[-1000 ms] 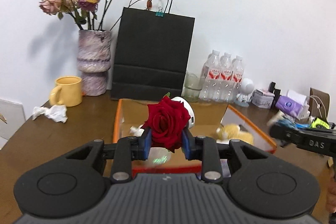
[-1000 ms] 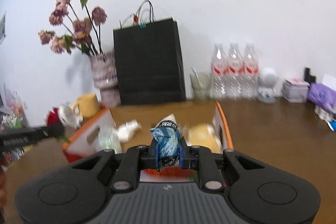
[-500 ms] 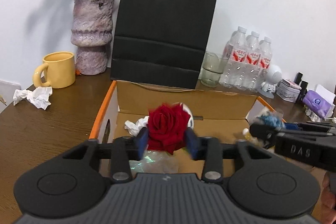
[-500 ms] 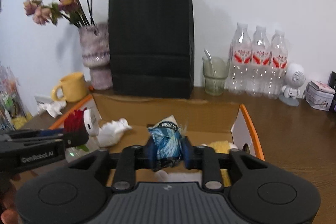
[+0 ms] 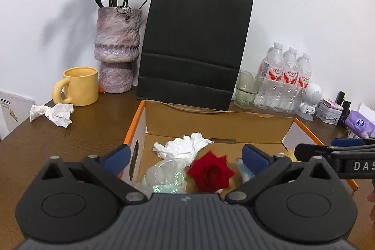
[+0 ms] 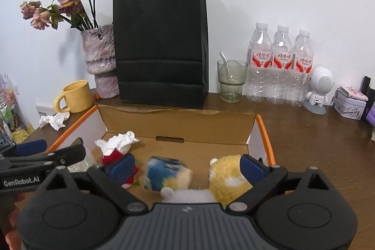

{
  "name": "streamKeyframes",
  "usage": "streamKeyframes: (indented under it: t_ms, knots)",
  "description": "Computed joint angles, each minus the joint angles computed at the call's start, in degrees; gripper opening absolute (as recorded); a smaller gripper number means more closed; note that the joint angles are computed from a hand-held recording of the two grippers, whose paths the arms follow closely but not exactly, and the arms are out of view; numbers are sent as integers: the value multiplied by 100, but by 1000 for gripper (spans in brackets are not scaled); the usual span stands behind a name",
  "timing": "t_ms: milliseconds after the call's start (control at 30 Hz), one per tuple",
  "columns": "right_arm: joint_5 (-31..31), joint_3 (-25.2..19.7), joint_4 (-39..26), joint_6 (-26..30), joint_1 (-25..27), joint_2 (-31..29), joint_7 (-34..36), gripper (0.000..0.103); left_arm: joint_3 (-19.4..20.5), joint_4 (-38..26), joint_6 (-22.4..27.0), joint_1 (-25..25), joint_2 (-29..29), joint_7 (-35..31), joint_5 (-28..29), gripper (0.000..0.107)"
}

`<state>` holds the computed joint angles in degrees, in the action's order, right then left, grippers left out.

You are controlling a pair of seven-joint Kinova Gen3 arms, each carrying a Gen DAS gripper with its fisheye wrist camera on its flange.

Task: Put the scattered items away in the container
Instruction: 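Carry rose and blue snack into the box and release both, then grasp the lavender pouch with the left gripper while the right grasps the white container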

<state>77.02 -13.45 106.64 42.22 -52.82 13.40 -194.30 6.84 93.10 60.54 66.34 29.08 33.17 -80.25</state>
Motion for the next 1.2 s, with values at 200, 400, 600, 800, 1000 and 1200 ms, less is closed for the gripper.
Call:
streamKeyframes:
  t_ms: [200,400,600,800,1000,1200]
  knots:
    - [-28,-19,-33,88,-38,17,108,97,8,9,57,38,5,42,-30,103]
    - [-61,-1,-59,95,-65,37,182,97,17,38,107,65,0,95,-82,103]
    - [25,-24,2,177,-109,-44,92,97,61,69,157,97,-42,130,-146,103]
    - [281,-237,374,607,-247,-352,-397,97,213,405,116,174,-360,439,-423,103]
    - [419,-652,1019,1183,-364,-737,-1031,97,582,854,-112,83,-640,447,-602,103]
    - [340,-923,1542,752,-287,-942,-1550,97,806,1151,-265,83,-657,249,-674,103]
